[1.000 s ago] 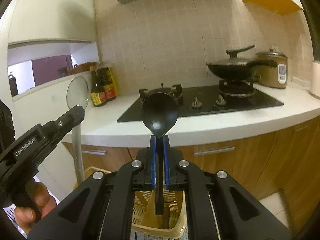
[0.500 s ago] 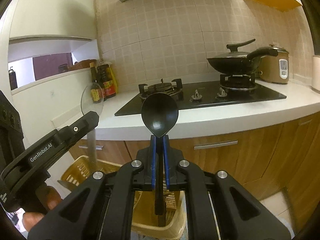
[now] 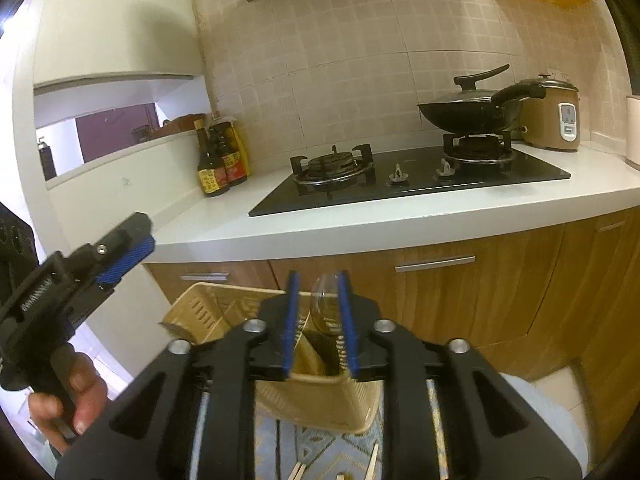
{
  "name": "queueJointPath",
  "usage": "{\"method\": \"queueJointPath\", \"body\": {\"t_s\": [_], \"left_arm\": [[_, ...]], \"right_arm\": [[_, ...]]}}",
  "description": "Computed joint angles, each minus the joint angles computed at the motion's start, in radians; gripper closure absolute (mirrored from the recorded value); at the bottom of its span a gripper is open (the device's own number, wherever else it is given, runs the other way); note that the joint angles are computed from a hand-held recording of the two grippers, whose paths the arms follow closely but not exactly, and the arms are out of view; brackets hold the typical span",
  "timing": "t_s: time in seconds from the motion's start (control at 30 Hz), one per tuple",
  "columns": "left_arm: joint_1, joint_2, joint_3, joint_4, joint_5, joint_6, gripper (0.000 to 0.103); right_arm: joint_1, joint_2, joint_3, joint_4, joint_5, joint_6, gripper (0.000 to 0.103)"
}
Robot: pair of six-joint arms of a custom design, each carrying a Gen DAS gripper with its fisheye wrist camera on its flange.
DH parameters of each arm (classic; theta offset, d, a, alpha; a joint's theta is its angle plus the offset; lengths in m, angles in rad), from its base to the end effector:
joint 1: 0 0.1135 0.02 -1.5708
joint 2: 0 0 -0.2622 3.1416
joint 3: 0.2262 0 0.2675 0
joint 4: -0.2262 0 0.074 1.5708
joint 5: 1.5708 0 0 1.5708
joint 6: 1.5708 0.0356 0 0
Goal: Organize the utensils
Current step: 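Open both grippers to release the spoons into the basket, then grasp a clear spoon with the left gripper while the right gripper grasps another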
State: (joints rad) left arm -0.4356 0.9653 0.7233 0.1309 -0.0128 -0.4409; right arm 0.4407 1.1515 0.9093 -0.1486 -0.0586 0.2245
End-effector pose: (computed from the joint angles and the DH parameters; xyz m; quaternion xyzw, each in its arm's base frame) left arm 0.2243 -0.1039 0.3127 -0.0062 0.7452 -0.2786 0.6058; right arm 0.2542 0.1222 0.3070 -0.1058 0.8240 0.2046 0.5177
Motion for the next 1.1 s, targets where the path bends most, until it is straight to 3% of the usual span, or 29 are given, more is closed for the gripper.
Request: {"method": "queueJointPath", "body": {"t_s": [0.2,0.5,0.63,0.7,0.87,0.93,1.1], "left_arm": [[-0.047,-0.152,0.031,-0.214,-0.006,0.007,0.061],[-0.167,-0.176,0.101,-0.517,-0.015,0.007,0.058],[-0.235,-0.131,0.083,-0.631,-0.045,-0.002,0.058],[-0.250,-0.112,0.060,-0.663,-0.041,-0.006,0.058],[-0.236,0.008,0.016,-0.726,0.073,-0.003,0.059],[-0.247,0.052,0.005,-0.729,0.087,0.014,0.060],[-0.248,0.137,-0.005,-0.710,0.134,0.018,0.059]], "right_arm": [[0.008,-0.127,-0.020,-0.112,-0.012,0.019,0.080],[0.042,-0.304,-0.021,-0.316,0.031,0.003,0.077],[0.056,-0.369,-0.042,-0.399,0.068,-0.002,0.064],[0.059,-0.392,-0.054,-0.436,0.080,-0.001,0.063],[0.042,-0.383,-0.064,-0.554,0.062,0.030,0.063],[0.023,-0.363,-0.075,-0.597,0.013,0.041,0.063],[0.054,-0.308,-0.099,-0.659,0.017,0.061,0.063]]}}
